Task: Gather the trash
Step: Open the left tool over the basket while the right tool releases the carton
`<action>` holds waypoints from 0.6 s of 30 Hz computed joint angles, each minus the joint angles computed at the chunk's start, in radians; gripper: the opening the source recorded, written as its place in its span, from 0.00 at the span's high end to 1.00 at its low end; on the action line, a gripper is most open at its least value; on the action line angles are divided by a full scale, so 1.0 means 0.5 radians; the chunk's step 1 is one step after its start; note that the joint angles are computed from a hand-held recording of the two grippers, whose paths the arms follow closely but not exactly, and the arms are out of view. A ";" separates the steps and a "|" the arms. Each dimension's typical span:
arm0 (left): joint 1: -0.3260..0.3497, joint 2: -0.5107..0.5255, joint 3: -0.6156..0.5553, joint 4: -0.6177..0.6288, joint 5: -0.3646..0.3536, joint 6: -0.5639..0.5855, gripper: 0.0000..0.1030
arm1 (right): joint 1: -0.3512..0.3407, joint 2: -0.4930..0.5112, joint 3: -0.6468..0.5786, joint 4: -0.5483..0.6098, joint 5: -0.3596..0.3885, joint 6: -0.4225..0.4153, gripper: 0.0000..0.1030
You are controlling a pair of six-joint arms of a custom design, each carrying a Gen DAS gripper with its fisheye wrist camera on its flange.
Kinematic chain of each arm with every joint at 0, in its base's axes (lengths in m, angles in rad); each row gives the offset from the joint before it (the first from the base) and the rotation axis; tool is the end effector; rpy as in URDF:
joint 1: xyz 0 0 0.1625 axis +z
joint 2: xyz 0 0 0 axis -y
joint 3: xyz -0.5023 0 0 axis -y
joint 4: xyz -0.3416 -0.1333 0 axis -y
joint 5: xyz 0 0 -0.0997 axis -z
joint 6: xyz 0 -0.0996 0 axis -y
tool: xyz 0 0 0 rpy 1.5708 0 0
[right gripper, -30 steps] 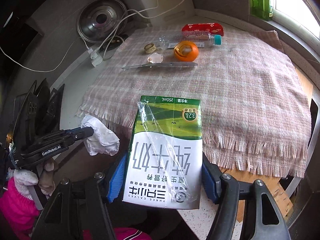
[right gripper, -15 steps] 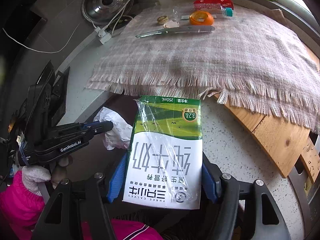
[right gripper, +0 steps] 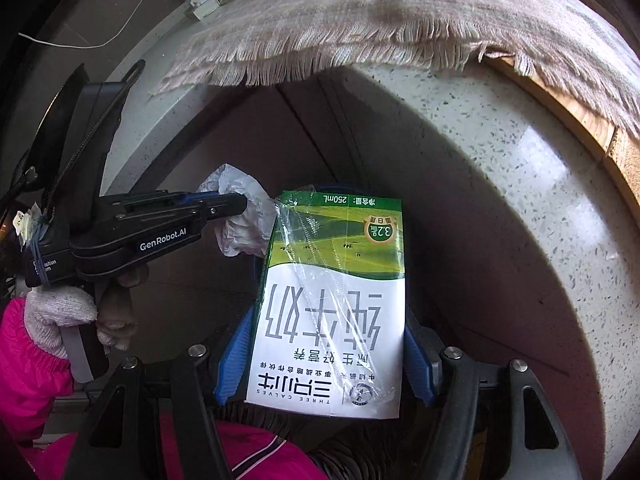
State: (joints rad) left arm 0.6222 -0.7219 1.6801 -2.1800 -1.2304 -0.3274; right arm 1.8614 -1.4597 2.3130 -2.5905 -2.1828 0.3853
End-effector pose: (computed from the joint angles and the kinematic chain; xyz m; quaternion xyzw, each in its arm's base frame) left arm -0.4189 -0.5054 0.0926 0.3246 0.9152 0.0381 0.2359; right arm 0.1852 -0.3539 0.3404 -0.0700 -0.9480 0.1743 0.2570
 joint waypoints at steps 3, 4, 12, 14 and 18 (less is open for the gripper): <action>0.006 0.025 0.003 -0.013 -0.006 0.013 0.97 | -0.046 0.044 0.036 -0.046 0.014 -0.004 0.33; 0.009 0.032 0.003 -0.013 -0.006 0.017 0.97 | -0.058 0.057 0.045 -0.055 0.014 -0.008 0.33; 0.010 0.066 0.016 -0.046 0.012 0.051 0.97 | -0.166 0.114 0.084 -0.117 0.059 -0.031 0.33; 0.008 0.068 0.025 -0.057 0.013 0.058 0.97 | -0.180 0.115 0.107 -0.145 0.069 -0.031 0.33; -0.003 0.074 0.043 -0.075 0.028 0.070 0.97 | -0.197 0.120 0.111 -0.159 0.076 -0.061 0.33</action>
